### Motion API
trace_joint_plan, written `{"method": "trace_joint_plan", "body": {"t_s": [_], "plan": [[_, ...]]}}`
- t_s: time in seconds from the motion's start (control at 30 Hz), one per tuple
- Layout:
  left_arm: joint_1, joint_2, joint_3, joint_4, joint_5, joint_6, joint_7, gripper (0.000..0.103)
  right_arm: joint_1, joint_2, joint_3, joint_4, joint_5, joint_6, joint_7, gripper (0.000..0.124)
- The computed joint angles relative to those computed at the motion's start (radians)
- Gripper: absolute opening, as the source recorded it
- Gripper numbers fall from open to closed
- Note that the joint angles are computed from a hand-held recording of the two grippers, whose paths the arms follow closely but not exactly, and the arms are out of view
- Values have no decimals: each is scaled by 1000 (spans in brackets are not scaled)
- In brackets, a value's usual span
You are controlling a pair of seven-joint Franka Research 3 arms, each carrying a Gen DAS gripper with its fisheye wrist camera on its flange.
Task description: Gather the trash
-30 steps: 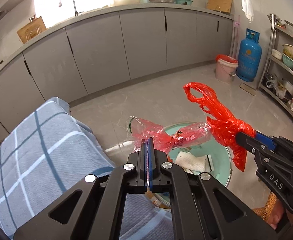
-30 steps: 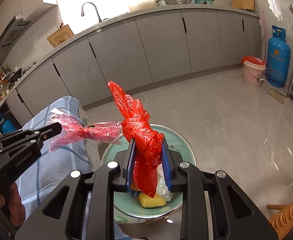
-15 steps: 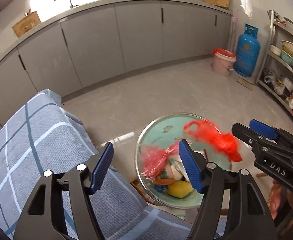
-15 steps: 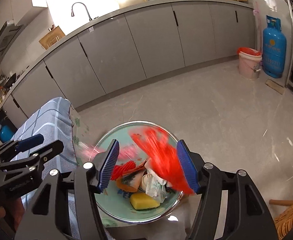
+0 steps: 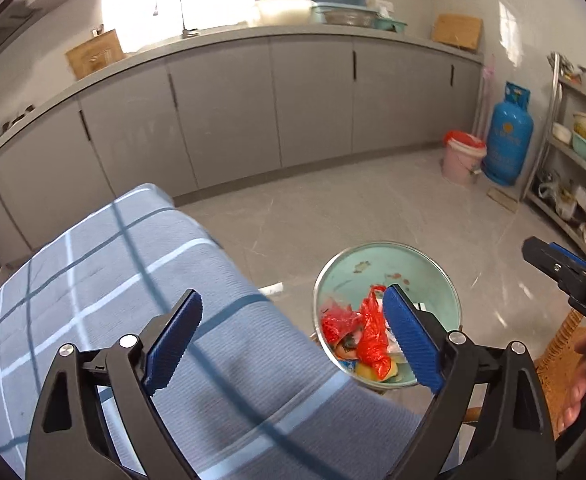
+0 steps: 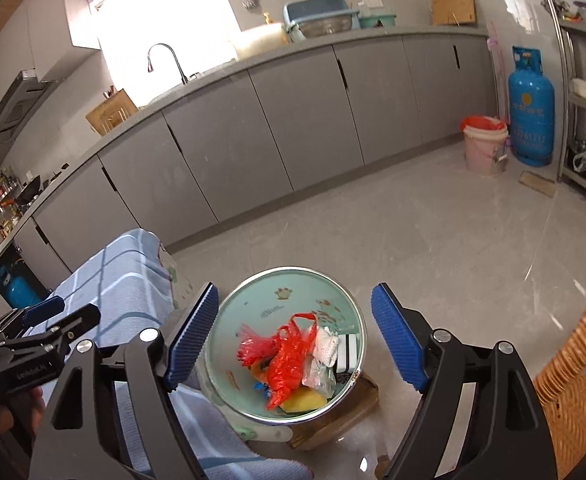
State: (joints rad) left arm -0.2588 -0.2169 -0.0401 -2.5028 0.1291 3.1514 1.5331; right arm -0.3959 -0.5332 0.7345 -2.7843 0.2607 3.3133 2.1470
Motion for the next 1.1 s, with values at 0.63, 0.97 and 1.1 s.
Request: {"method": "trace_joint_plan", "body": {"t_s": [0.63, 0.97, 1.1], "plan": [[-75, -144, 122, -75, -20, 22, 32, 92, 42, -169, -9, 18, -180, -139, 158, 80], [-77, -136, 127, -64, -27, 20, 35, 92, 52, -164, -30, 26, -243, -150, 195, 81], [-71, -135, 124, -63, -27, 20, 33, 92, 53, -161, -32, 30, -256, -152, 203, 81]]}}
